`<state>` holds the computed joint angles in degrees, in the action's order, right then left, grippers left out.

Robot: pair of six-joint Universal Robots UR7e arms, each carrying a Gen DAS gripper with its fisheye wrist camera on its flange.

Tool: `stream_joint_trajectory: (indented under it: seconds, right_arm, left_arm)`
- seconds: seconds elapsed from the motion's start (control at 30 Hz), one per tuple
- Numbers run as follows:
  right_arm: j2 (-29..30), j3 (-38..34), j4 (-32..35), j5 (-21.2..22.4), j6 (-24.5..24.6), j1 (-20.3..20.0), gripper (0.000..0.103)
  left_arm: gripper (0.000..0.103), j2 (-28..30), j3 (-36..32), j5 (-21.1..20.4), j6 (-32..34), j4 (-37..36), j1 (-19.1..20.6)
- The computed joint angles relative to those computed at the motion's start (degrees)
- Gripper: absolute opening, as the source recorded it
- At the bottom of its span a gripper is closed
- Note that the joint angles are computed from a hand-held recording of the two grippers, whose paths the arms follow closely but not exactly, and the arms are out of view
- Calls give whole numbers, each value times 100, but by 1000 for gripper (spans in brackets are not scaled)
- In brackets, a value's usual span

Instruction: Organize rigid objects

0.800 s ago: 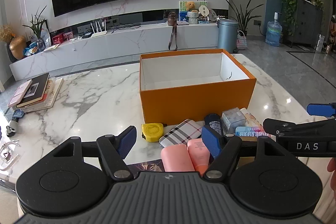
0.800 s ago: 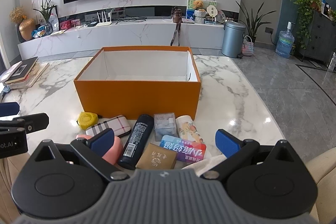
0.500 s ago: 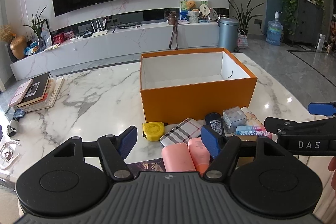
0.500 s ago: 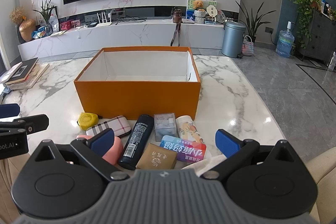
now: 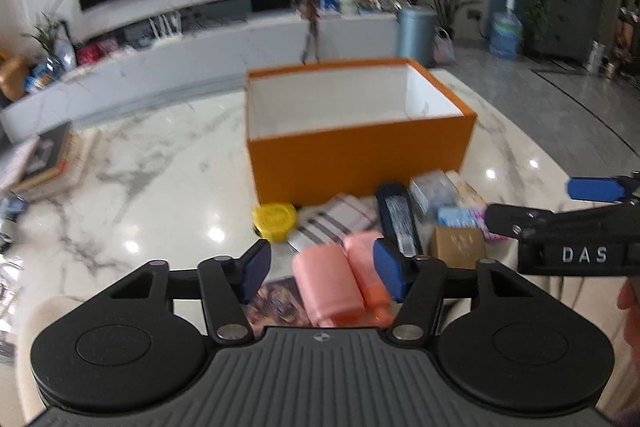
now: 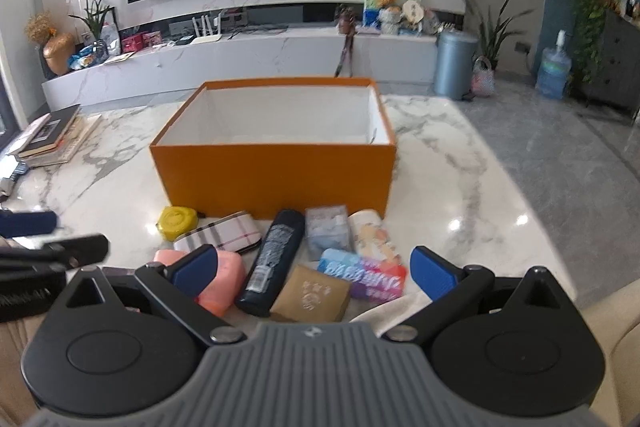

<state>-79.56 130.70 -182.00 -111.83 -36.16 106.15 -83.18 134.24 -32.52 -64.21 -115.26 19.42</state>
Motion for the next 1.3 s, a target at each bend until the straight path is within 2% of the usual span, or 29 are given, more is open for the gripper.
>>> stream_joint_trajectory:
  seconds: [0.07,0.13,0.17,0.23,0.4,0.57,0.63,0.77,0.9,0.93,1.03,1.17,1.3]
  right_arm:
    - [1,-44,228,128,79,-75,100]
    - [29,-82,419,272,67,-149,85]
    - [52,-109,536,330,69,-183,81]
    - [95,-185,851,457,151,-255,74]
    - [319,-431,1562,681,390,-380,56]
    - [676,-683,1979,752,576,-406,51]
    - [801,-772,2121,725,575,-403,48]
    - [1003,-954,2445,633,602,-395,44]
    - [1123,-1087,2731,599,618,-395,44]
    - [1142,-1111,2801,585,626,-391,44]
    - [1144,-1164,3082,517,689,-390,44]
    - [1117,-1246,3570,508,743,-401,44]
    - [1154,-1297,3808,576,782,-421,43]
  left_arm:
    - [63,-59,124,-260,436,-576,167]
    - [57,-84,198,-460,701,-952,309]
    - [52,-96,232,-569,817,-1118,390]
    - [48,-101,252,-802,964,-1375,577]
    - [46,-17,156,-1179,931,-1640,1049]
    - [46,147,-19,-1330,844,-1855,1498]
    - [50,220,-107,-1440,920,-1955,1654]
    - [55,428,-435,-1554,815,-1507,1832]
    - [56,487,-656,-1744,644,-1081,1912]
    - [60,461,-670,-1777,604,-1004,1906]
    - [61,314,-716,-2044,410,-576,1850]
    - [59,220,-710,-2332,296,-497,1904]
    - [54,224,-654,-2512,407,-785,2004]
